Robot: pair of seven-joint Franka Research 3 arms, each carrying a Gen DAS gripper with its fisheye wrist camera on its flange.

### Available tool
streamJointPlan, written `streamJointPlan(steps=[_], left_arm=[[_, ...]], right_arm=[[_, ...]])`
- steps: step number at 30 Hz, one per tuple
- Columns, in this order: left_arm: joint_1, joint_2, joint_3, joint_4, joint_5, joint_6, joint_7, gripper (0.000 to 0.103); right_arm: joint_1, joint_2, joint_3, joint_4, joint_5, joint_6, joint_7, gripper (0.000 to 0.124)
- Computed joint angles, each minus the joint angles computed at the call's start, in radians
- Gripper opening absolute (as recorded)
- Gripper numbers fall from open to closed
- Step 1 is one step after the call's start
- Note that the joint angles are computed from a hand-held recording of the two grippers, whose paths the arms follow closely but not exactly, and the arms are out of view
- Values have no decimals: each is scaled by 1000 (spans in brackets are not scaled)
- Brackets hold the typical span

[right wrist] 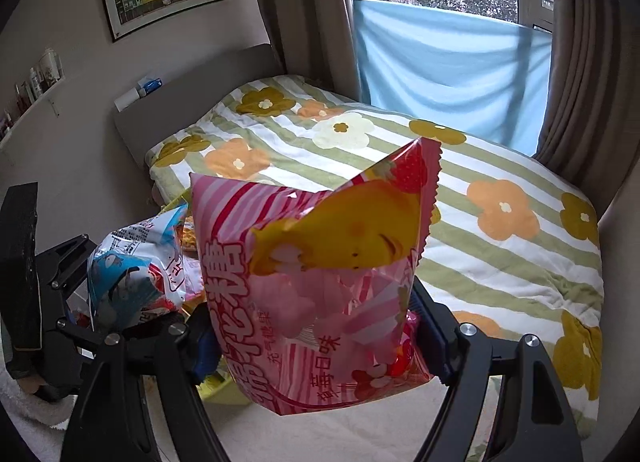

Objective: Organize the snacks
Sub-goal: 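Carry both bags over the yellow box and open both grippers to drop them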

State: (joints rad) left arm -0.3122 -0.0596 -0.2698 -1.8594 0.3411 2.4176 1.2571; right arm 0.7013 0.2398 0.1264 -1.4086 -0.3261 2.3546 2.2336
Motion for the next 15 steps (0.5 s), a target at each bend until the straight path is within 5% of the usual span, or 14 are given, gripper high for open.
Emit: streamJointPlan(steps=[15], left_arm=[[110,-35,95,-106,-250,14,400,76]], right_arm=[[209,438,-113,631,36,-281,222,77]])
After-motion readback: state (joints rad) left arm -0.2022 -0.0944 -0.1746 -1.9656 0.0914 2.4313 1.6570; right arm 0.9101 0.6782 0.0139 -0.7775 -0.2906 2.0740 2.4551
